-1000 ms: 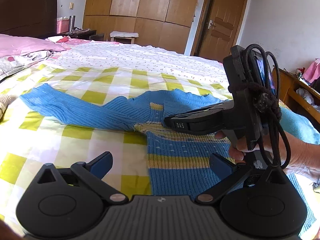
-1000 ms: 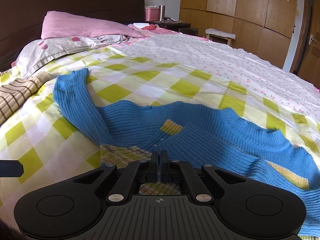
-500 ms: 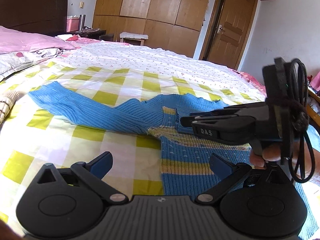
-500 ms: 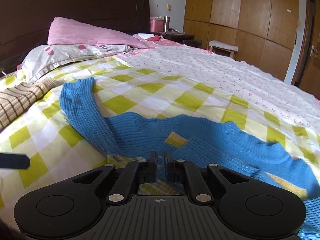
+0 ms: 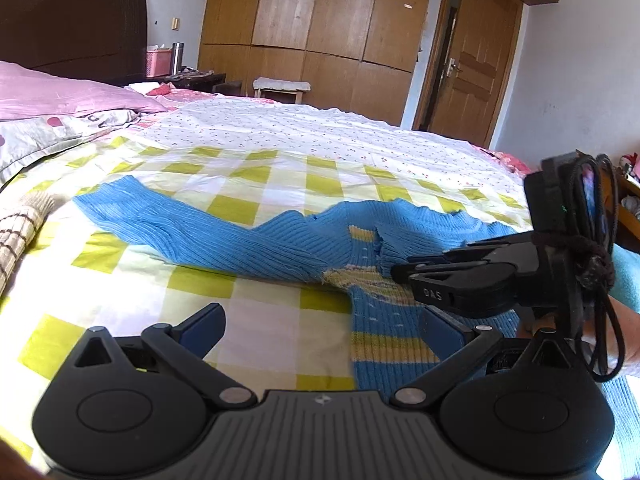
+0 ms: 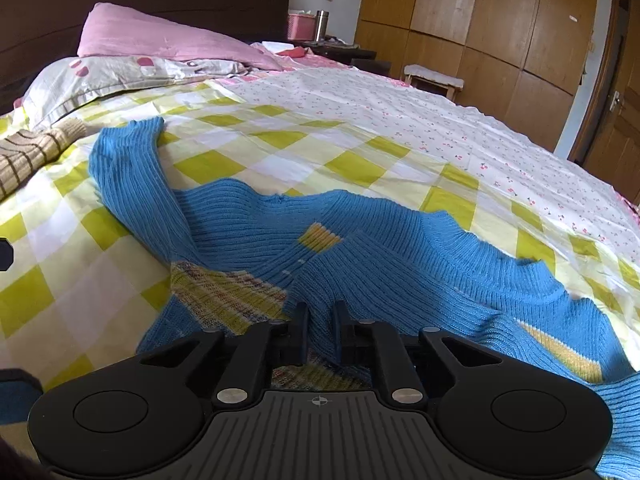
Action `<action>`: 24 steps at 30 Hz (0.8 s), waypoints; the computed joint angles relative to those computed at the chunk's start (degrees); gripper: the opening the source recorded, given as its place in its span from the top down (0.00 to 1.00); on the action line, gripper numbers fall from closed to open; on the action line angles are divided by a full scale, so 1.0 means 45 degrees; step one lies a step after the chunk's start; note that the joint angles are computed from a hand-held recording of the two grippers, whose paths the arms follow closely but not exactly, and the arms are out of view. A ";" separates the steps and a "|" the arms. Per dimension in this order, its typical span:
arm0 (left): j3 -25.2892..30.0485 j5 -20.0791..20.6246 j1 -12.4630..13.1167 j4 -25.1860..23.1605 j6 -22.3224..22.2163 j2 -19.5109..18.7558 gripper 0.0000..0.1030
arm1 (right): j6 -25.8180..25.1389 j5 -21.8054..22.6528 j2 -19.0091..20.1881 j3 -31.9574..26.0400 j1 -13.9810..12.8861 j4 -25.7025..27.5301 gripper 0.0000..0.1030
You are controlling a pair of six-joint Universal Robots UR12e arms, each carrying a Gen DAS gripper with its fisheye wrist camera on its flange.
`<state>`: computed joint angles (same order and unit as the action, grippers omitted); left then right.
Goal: Fold small clothes
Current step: 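Grasp the other sleeve cuff with the left gripper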
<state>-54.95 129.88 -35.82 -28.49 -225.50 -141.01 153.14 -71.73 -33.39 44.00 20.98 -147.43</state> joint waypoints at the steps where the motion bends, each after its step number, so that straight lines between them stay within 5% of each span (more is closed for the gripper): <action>1: -0.0063 0.0166 0.0017 -0.0015 -0.0155 0.0028 0.00 | -0.0030 0.0011 0.0004 -0.0003 -0.0005 0.0063 0.88; 12: -0.0240 0.1747 0.0908 -0.2469 -0.3024 0.0617 0.00 | 0.0618 0.2077 -0.1230 0.2298 -0.0435 -0.1823 0.80; 19: 0.2094 0.1473 0.1966 -0.7310 -0.4986 -0.0064 0.00 | 0.1358 0.3262 -0.2086 0.3880 -0.0815 -0.2259 0.81; 24: 0.3531 -0.0147 0.2523 -0.9931 -0.6192 -0.0754 0.23 | 0.2420 0.3850 -0.2192 0.4122 -0.1045 -0.1923 0.80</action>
<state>-39.06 129.22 -24.46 -73.19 -253.37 -144.40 164.03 -54.40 -43.26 62.55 16.28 -156.08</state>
